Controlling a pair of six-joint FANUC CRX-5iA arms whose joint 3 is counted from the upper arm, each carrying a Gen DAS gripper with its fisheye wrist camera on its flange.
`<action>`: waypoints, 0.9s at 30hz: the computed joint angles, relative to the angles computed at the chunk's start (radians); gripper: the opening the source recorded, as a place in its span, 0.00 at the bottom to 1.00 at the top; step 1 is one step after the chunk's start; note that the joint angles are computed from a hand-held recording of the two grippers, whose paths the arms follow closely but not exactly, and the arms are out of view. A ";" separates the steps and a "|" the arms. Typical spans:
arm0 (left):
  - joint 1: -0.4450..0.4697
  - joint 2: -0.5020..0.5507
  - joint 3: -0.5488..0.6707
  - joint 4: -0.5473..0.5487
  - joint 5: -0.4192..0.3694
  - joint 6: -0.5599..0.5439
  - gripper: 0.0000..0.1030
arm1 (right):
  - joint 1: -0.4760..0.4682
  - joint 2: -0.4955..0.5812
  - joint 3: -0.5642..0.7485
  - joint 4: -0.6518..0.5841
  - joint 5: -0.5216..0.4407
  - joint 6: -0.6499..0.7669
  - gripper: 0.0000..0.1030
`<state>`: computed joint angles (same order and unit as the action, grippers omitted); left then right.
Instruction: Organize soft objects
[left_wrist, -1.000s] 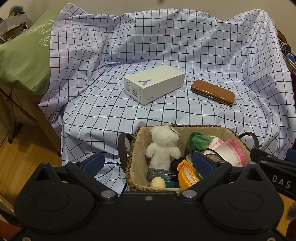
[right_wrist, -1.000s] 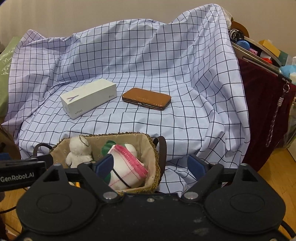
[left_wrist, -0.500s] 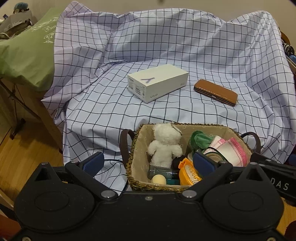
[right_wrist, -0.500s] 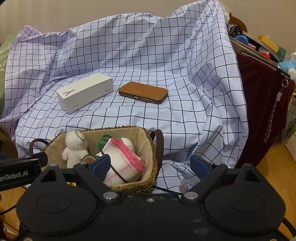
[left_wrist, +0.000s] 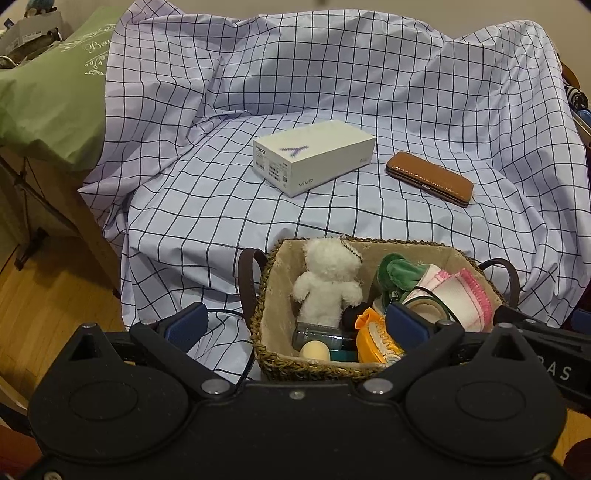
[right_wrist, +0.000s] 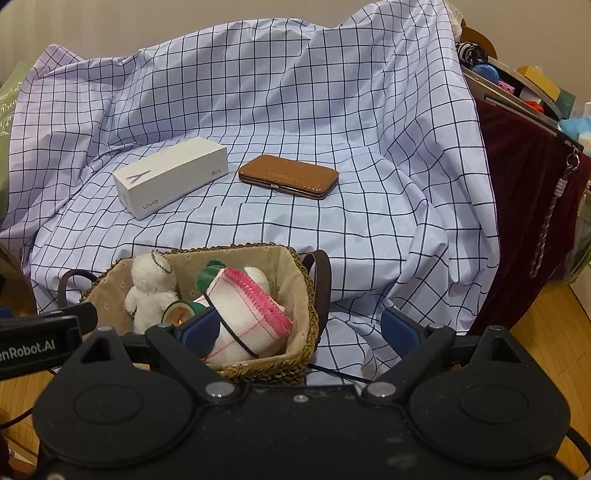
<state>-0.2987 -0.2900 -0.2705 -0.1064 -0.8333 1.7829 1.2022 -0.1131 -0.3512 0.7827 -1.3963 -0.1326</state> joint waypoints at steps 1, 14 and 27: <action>-0.003 0.001 0.002 -0.006 -0.002 0.004 0.97 | 0.000 0.001 0.001 -0.001 0.000 0.000 0.92; -0.003 0.001 0.000 -0.005 -0.004 -0.003 0.97 | 0.000 0.001 0.001 -0.002 0.000 0.000 0.92; -0.005 0.006 0.002 -0.004 -0.012 -0.011 0.97 | 0.001 0.002 0.001 -0.003 0.001 -0.002 0.92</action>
<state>-0.3041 -0.2836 -0.2682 -0.1101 -0.8456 1.7718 1.2032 -0.1112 -0.3498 0.7793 -1.3957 -0.1349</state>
